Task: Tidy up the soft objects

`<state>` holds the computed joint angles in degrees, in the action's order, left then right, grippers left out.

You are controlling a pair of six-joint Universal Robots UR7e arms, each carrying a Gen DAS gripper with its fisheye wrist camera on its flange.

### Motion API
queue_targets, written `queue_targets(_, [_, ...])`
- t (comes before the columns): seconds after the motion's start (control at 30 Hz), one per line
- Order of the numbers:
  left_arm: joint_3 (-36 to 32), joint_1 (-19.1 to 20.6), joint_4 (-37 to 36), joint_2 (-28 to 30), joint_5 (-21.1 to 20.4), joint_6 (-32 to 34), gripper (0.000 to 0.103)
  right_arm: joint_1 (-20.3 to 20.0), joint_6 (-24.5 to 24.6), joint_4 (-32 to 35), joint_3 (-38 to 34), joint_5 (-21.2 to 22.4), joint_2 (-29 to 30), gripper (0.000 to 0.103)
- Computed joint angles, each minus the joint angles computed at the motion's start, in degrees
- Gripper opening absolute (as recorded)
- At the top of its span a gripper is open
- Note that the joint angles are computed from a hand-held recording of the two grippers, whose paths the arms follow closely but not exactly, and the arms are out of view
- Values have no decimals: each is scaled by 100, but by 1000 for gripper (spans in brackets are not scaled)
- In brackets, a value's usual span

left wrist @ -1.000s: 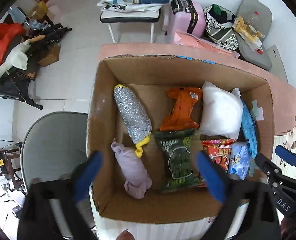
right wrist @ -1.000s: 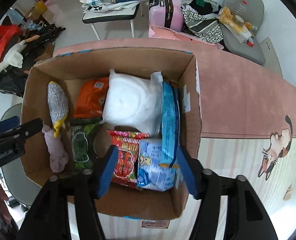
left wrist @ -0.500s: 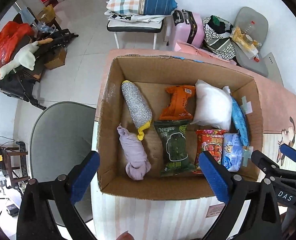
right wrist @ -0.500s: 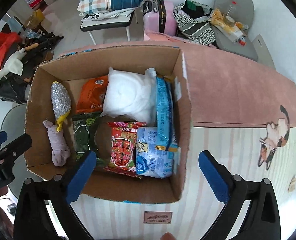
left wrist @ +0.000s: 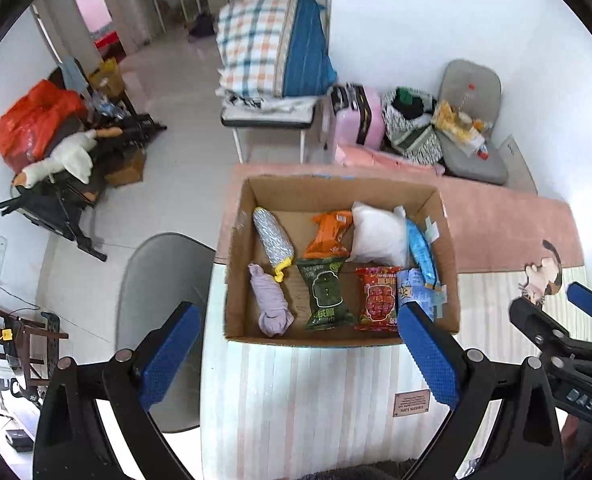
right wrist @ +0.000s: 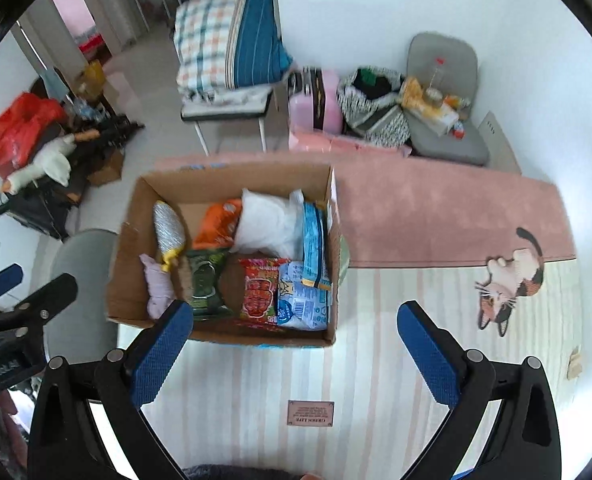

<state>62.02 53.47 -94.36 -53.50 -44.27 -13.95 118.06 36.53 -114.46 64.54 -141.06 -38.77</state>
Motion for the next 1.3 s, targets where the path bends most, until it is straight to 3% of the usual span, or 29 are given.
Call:
queue_targets(0.37, [521,-522,-302,-740,-50,-56,101,793,161,-23,348,-436,-534,103])
queue_targets(0.67, [871,-809,-524,-1092,318,-34,101,1199,335,350,314,-706,-708,103])
queue_targets(1.3, [865,-692,-11,-1095,91,-371,101,1163,652,844,114,-914,-593,103])
